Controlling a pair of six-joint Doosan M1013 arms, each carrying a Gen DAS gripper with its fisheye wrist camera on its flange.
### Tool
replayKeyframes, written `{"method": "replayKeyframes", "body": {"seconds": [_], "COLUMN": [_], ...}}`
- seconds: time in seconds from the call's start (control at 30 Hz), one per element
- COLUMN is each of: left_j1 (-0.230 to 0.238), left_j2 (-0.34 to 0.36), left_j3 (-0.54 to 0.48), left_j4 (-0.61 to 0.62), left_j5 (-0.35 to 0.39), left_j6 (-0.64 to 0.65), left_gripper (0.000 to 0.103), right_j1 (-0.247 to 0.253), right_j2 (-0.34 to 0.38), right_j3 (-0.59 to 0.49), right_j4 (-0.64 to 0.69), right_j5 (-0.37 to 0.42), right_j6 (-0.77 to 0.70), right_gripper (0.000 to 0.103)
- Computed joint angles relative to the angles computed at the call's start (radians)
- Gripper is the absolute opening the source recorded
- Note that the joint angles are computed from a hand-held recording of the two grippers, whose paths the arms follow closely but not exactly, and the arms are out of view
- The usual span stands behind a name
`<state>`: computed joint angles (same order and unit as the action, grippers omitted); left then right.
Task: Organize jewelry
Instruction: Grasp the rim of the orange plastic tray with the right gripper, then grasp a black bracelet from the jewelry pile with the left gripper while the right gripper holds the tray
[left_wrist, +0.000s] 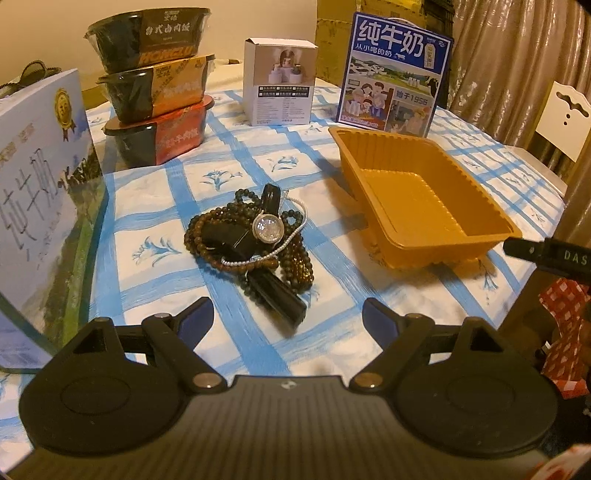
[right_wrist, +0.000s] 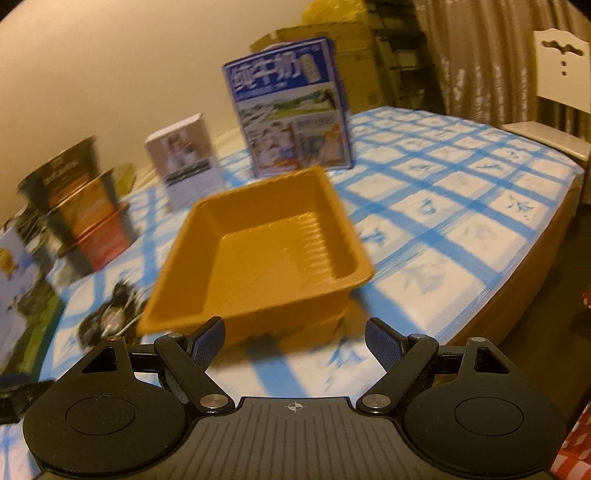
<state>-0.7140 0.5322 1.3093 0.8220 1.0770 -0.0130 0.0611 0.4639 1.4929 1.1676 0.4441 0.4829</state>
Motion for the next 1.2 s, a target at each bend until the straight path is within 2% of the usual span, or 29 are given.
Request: {"method": "replayKeyframes", "body": {"seconds": [0.17,0.23,0.4,0.53,0.67,0.8,0.93,1.07,1.2], "left_j1": [0.013,0.017,0.028,0.036,0.041,0.046,0.048,0.050,0.052], "left_j2": [0.017,0.021,0.033,0.040,0.046,0.051,0.054,0.057,0.060], "left_j3": [-0.018,-0.022,-0.033,-0.039,-0.044,-0.049,-0.051,-0.054,-0.055], "left_j4": [0.001,0.007,0.008,0.006,0.004,0.003,0.006,0.008,0.014], "left_j5": [-0.003,-0.006,-0.003,-0.006,-0.010,-0.017,-0.023,-0.026,-0.025], "left_j6": [0.020,0.017,0.025,0.026,0.030,0.038,0.045,0.055,0.064], "left_gripper": [0.086,0.086,0.086,0.086,0.086,0.086,0.086,0.086,0.086], "right_j1": [-0.003,-0.005,-0.002,0.002,0.002,0.003,0.005,0.007,0.020], "right_j2": [0.038,0.054,0.090,0.113,0.131,0.145,0.149,0.145,0.133], "right_j3": [-0.015,-0.026,-0.052,-0.066,-0.080,-0.097,-0.094,-0.083,-0.069], "right_j4": [0.241,0.328,0.470,0.506,0.537,0.499,0.576,0.664,0.749], "right_j5": [-0.078,-0.084,-0.095,-0.100,-0.088,-0.076,-0.069,-0.069,-0.091], "right_j6": [-0.154,-0.200,-0.293,-0.324,-0.328,-0.309,-0.430,-0.539,-0.739], "right_gripper": [0.082,0.074,0.062,0.049,0.042,0.024,0.011,0.008,0.008]}}
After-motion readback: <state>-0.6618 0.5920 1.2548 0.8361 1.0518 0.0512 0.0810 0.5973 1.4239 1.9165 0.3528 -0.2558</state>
